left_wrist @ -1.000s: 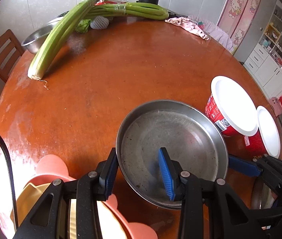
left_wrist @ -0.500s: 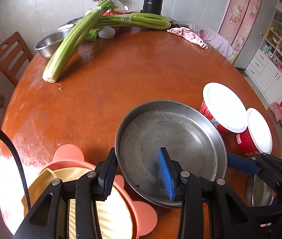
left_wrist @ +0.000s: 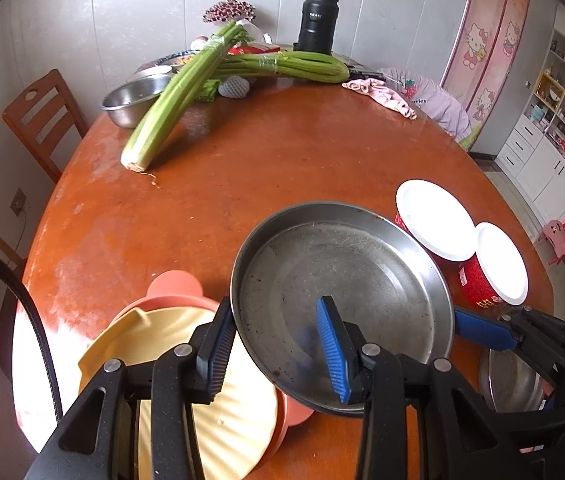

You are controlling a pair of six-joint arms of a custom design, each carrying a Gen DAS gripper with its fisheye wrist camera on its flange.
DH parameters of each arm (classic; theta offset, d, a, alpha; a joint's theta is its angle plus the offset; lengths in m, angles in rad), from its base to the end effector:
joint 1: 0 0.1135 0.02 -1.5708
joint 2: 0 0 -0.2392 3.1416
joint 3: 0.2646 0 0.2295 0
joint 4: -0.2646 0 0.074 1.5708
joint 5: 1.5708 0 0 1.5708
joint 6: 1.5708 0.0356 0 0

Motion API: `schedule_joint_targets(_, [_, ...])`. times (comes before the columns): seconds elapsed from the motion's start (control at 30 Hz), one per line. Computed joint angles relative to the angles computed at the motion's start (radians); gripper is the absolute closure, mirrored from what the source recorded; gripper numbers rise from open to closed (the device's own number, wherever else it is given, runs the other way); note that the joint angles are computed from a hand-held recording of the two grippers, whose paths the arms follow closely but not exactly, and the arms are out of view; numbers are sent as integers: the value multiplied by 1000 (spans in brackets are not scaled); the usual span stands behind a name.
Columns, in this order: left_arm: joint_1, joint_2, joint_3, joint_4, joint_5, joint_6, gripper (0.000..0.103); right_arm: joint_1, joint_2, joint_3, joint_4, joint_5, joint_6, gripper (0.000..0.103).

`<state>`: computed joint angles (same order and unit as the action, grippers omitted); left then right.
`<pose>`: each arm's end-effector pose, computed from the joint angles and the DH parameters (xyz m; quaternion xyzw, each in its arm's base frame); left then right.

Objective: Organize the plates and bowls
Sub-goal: 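Lift the silver plate with the left tool toward the stacked plates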

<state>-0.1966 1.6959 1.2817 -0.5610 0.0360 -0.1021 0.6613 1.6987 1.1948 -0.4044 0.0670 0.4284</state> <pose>0.3315 -0.0673 0.2259 0.0504 0.9545 -0.0607 0.2875 0.2705 0.2074 0.2100 -0.0990 0.9400 0.1414 0.2944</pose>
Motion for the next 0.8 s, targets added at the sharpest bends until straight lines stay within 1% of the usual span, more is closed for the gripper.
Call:
schedule_joint_targets(0.43, [48,-198,-163,5,-6,-8,62,107,-52,-20,-3,49,15,42])
schedule_joint_targets(0.8, [115,-315,-231,-16,7,10,62,190,-47,22,-28,92,8,42])
